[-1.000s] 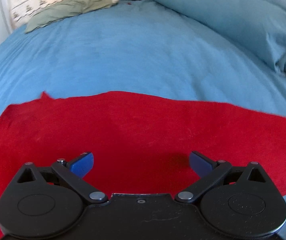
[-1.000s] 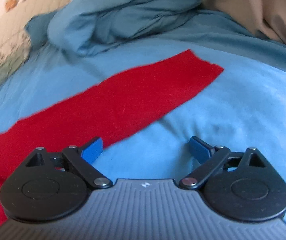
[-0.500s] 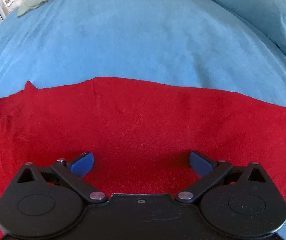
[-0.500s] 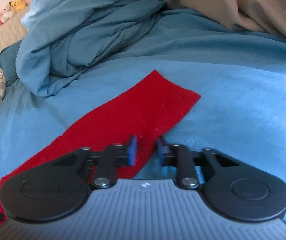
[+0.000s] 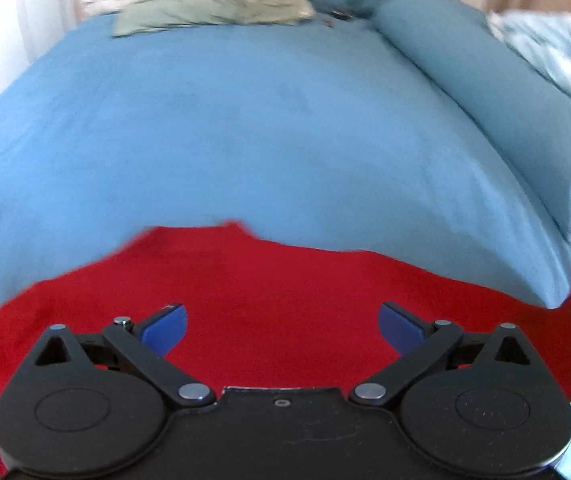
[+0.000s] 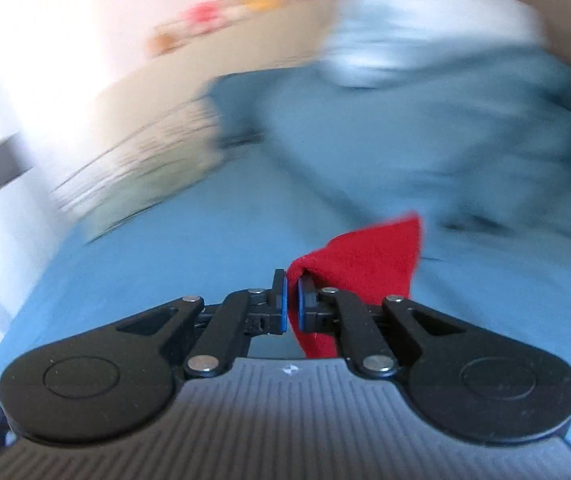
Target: Fold small clothes
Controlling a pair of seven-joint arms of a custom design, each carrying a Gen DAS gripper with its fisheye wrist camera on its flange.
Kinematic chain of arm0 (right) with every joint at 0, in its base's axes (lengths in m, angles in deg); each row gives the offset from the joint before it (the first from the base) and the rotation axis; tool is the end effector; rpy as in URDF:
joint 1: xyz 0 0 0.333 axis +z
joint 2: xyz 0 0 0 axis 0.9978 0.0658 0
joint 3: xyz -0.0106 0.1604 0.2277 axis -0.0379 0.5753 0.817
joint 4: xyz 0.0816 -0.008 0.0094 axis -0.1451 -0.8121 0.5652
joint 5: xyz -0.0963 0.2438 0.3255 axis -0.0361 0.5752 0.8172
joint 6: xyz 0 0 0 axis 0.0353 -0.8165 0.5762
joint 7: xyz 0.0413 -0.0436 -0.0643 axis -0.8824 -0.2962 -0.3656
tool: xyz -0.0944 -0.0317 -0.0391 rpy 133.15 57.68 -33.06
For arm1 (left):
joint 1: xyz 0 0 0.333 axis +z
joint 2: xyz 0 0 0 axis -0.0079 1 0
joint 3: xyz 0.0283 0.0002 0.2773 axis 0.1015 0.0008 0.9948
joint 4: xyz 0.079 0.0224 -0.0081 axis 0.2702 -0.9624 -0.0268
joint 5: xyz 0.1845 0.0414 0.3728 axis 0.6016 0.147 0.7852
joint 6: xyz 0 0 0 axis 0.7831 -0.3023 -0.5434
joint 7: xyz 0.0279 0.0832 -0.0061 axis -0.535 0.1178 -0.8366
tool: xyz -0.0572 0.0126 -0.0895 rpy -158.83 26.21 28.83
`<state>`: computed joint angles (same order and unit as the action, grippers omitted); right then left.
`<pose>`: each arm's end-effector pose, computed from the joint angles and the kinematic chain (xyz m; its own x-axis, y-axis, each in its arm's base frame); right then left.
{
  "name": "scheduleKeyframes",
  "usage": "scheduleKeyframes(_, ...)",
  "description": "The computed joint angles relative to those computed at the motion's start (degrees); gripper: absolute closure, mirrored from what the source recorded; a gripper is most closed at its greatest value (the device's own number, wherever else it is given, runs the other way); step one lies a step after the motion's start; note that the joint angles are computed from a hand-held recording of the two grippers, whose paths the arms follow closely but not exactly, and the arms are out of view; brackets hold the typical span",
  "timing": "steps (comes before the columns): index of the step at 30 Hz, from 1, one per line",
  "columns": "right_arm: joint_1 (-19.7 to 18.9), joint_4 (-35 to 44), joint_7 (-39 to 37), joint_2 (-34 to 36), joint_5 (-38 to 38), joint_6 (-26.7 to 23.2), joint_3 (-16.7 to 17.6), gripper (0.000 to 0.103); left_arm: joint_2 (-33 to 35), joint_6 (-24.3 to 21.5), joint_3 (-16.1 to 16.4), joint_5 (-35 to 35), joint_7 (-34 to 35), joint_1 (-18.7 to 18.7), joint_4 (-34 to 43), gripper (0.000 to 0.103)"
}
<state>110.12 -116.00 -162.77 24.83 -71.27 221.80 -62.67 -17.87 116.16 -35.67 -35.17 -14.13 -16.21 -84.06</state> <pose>0.4186 0.4071 0.5676 0.1162 -0.9322 -0.3428 -0.4784 0.2499 -0.8419 0.4591 -0.3386 0.5393 0.1331 -0.9883 0.0750 -0.7980 -0.1518 -0.5833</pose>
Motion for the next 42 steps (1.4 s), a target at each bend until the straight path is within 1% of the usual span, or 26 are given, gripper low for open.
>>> scheduleKeyframes(2, 2.6, 7.8, -7.2, 8.8, 1.0, 3.0, 1.0, 0.083, -5.7, -0.8, 1.0, -0.2, 0.1, 0.9, -5.2, 0.000)
scheduleKeyframes(4, 6.0, 14.9, -16.0, 18.0, 4.0, 3.6, 2.1, 0.083, -11.7, -1.5, 1.2, -0.1, -0.3, 2.4, -11.2, 0.000)
scheduleKeyframes(6, 8.6, 20.5, -26.1, 25.9, 9.1, 1.9, 3.7, 0.083, -16.2, -1.6, 1.1, -1.3, -0.4, 3.7, -16.1, 0.000)
scheduleKeyframes(8, 10.8, 25.0, -34.4, 32.3, 14.0, -2.3, 5.5, 0.083, -20.2, 0.4, 2.7, -5.4, 1.4, 3.6, -21.5, 0.000)
scheduleKeyframes(9, 11.9, 25.8, -35.7, 33.9, 15.2, -3.5, 5.5, 0.083, -22.2, 2.3, 3.9, -8.2, 2.6, 3.0, -24.5, 0.000)
scheduleKeyframes(10, 13.3, 26.1, -35.9, 34.7, 15.2, -4.3, 4.9, 0.083, -23.5, 3.5, 4.4, -10.3, 3.4, 2.8, -26.4, 0.000)
scheduleKeyframes(12, 16.3, 25.9, -35.6, 34.6, 13.0, -5.7, 2.6, 0.083, -25.3, 5.9, 4.4, -13.3, 4.6, 3.1, -29.3, 0.000)
scheduleKeyframes(13, 17.0, 25.2, -36.3, 34.1, 12.7, -5.4, 1.8, 0.082, -25.8, 6.8, 4.1, -14.5, 5.2, 3.3, -30.3, 0.000)
scheduleKeyframes(16, 18.1, 24.3, -41.0, 33.8, 14.6, -4.8, 0.8, 0.075, -25.9, 9.3, 3.1, -18.3, 6.5, 3.9, -31.1, 0.000)
scheduleKeyframes(17, 18.3, 23.8, -43.1, 33.6, 15.6, -4.0, 0.9, 0.064, -26.0, 10.2, 3.0, -19.5, 6.9, 3.9, -31.3, 0.000)
scheduleKeyframes(18, 18.2, 23.1, -45.7, 33.2, 16.8, -3.1, 1.0, 0.056, -25.6, 11.0, 2.6, -20.4, 7.1, 4.0, -31.2, 0.000)
scheduleKeyframes(19, 18.6, 22.4, -47.4, 32.6, 17.2, -2.8, 0.6, 0.038, -25.0, 11.6, 2.3, -21.3, 7.2, 4.1, -30.7, 0.000)
scheduleKeyframes(20, 19.0, 22.3, -48.6, 32.2, 17.4, -3.0, -0.1, 0.027, -24.9, 12.0, 1.9, -22.1, 7.2, 3.9, -30.5, 0.000)
scheduleKeyframes(22, 20.2, 21.1, -48.4, 30.3, 17.5, -4.0, -2.0, 0.025, -23.4, 13.3, 1.5, -23.7, 7.6, 3.5, -29.3, 0.000)
scheduleKeyframes(24, 21.4, 18.6, -45.9, 27.2, 18.9, -6.1, -3.7, 0.023, -21.6, 14.7, 2.0, -26.1, 9.2, 1.9, -28.2, 0.000)
scheduleKeyframes(26, 22.1, 13.6, -41.1, 22.4, 18.1, -7.5, -5.2, 0.019, -18.7, 16.5, 1.7, -27.4, 10.4, 1.3, -26.6, 0.001)
scheduleKeyframes(28, 21.8, 9.7, -36.5, 18.5, 16.0, -9.8, -5.3, 0.013, -15.3, 18.9, 0.3, -27.2, 9.9, 1.7, -24.7, 0.003)
scheduleKeyframes(30, 20.9, 5.8, -32.1, 14.6, 14.1, -12.3, -4.5, 0.010, -12.5, 20.6, -1.2, -25.9, 7.8, 2.7, -22.9, 0.009)
scheduleKeyframes(34, 18.1, -0.1, -24.4, 9.1, 12.7, -16.2, -2.1, 0.008, -7.2, 20.8, -3.0, -21.8, 1.1, 4.7, -19.6, 0.029)
scheduleKeyframes(35, 17.5, -1.3, -22.6, 8.2, 12.7, -17.2, -1.5, 0.007, -6.7, 20.7, -2.9, -21.0, -0.2, 4.7, -19.5, 0.035)
scheduleKeyframes(36, 17.0, -2.1, -20.4, 7.7, 12.9, -18.6, -0.9, 0.007, -6.6, 20.3, -3.5, -19.0, -2.6, 5.3, -19.3, 0.040)
scheduleKeyframes(38, 16.3, -2.5, -17.8, 7.9, 13.8, -21.2, 0.1, 0.007, -6.6, 18.2, -4.2, -15.4, -6.2, 6.0, -18.5, 0.063)
scheduleKeyframes(39, 16.2, -2.5, -16.4, 8.1, 14.2, -22.6, 0.4, 0.007, -6.5, 17.5, -3.8, -14.8, -6.8, 5.6, -18.3, 0.069)
scheduleKeyframes(40, 16.1, -2.5, -15.0, 8.3, 14.6, -23.7, 0.7, 0.007, -6.2, 17.9, -2.9, -15.1, -6.5, 4.9, -18.2, 0.090)
scheduleKeyframes(41, 16.0, -2.7, -13.6, 8.2, 15.0, -24.1, 0.8, 0.007, -5.7, 18.4, -1.8, -16.0, -5.5, 4.0, -18.0, 0.099)
scheduleKeyframes(42, 15.9, -3.3, -12.3, 7.7, 15.4, -24.0, 0.8, 0.007, -5.3, 18.0, -1.5, -15.7, -4.9, 3.8, -17.2, 0.099)
